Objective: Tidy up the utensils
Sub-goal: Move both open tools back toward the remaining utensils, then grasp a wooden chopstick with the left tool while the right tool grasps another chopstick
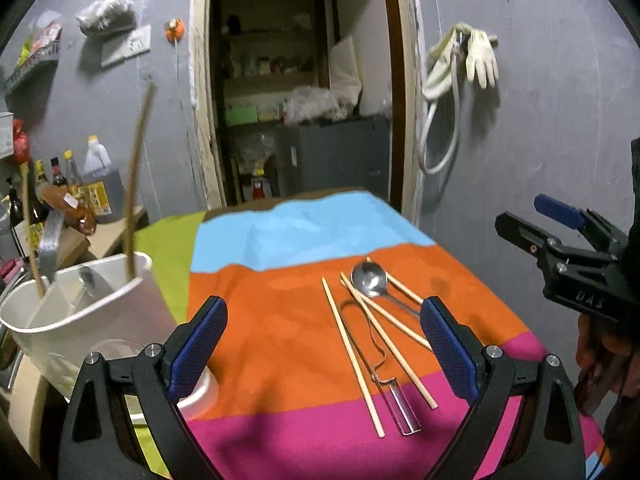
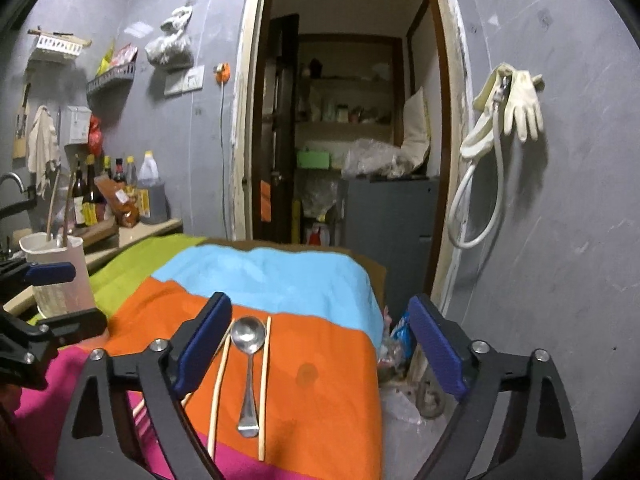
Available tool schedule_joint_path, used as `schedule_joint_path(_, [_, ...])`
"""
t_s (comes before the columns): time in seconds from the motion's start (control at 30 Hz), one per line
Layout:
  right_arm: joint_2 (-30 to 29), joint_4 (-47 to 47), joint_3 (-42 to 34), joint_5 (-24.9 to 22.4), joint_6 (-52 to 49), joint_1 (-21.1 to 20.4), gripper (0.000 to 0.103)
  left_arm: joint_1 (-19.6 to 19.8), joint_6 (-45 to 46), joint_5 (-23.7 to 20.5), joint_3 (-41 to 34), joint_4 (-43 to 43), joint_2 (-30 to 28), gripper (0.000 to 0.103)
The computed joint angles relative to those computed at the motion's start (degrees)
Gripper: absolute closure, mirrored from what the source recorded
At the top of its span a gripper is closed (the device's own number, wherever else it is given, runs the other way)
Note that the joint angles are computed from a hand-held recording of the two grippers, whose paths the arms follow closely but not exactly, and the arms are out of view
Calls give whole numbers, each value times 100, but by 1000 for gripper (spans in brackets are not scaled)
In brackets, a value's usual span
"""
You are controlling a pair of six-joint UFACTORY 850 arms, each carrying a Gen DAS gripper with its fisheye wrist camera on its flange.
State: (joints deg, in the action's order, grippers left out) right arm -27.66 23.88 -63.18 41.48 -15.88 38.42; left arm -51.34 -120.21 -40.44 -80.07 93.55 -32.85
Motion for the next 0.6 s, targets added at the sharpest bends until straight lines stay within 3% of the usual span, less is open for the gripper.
schedule_joint_path(0.23, [-224,-168,-324,-673,10,-103,29,263,584,642,-338,-848,-240,10])
schedule_joint_path(0.3, [-314,-178,-472,-938,-51,-125,34,367,880,881,-462,-1216,-318,16])
schedule_joint_path(0.37, [-412,-140,-660,-1303,-143,-146,40,438,1301,1037,-610,-1638,-408,31])
schedule_joint_path(0.47, [-571,-58,-944,-1850,-250,-190,50,565,1986,1300,-803,-2365,-539,45])
schedule_joint_path(0.6, [-829,-97,-1388,-2696,-235,-266,60,737,2853,1624,-985,-3386,-684,60])
